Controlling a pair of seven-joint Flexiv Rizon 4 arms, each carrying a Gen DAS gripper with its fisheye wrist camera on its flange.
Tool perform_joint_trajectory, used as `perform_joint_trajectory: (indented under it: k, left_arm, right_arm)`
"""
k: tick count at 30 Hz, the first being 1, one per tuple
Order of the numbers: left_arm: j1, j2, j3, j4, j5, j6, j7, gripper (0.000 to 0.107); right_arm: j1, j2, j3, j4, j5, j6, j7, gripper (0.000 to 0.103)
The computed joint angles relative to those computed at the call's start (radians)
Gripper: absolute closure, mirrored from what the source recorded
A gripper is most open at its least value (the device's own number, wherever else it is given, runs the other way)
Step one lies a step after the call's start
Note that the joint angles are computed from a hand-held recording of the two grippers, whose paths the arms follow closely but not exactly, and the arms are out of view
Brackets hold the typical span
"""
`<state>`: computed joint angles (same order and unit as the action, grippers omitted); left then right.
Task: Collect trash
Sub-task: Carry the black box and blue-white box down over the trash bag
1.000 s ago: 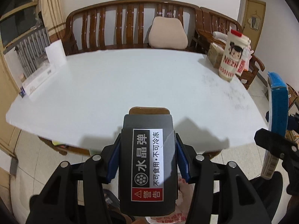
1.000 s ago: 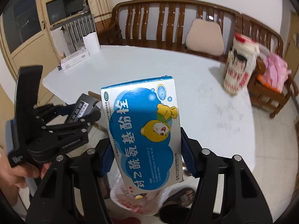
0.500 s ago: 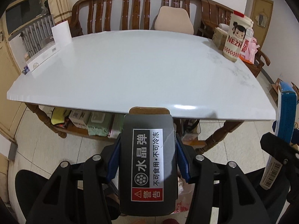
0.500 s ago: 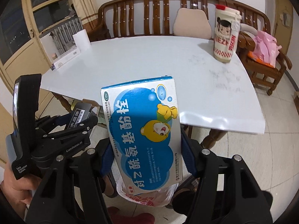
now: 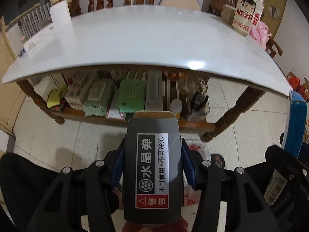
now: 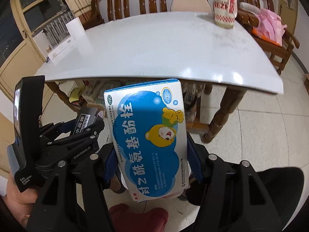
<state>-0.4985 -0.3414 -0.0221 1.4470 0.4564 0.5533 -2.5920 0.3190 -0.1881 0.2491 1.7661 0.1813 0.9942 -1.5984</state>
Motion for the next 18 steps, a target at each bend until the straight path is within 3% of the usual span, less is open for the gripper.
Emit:
perform_joint_trajectory:
  k: [18]
  left_arm:
    - [0.02,-0.124,0.005,0.06,-0.124,0.075,0.053,0.056]
  right_arm:
    - [0.022,-0.148,-0.017,-0.009,-0.111,-0.079,0.136,0.043]
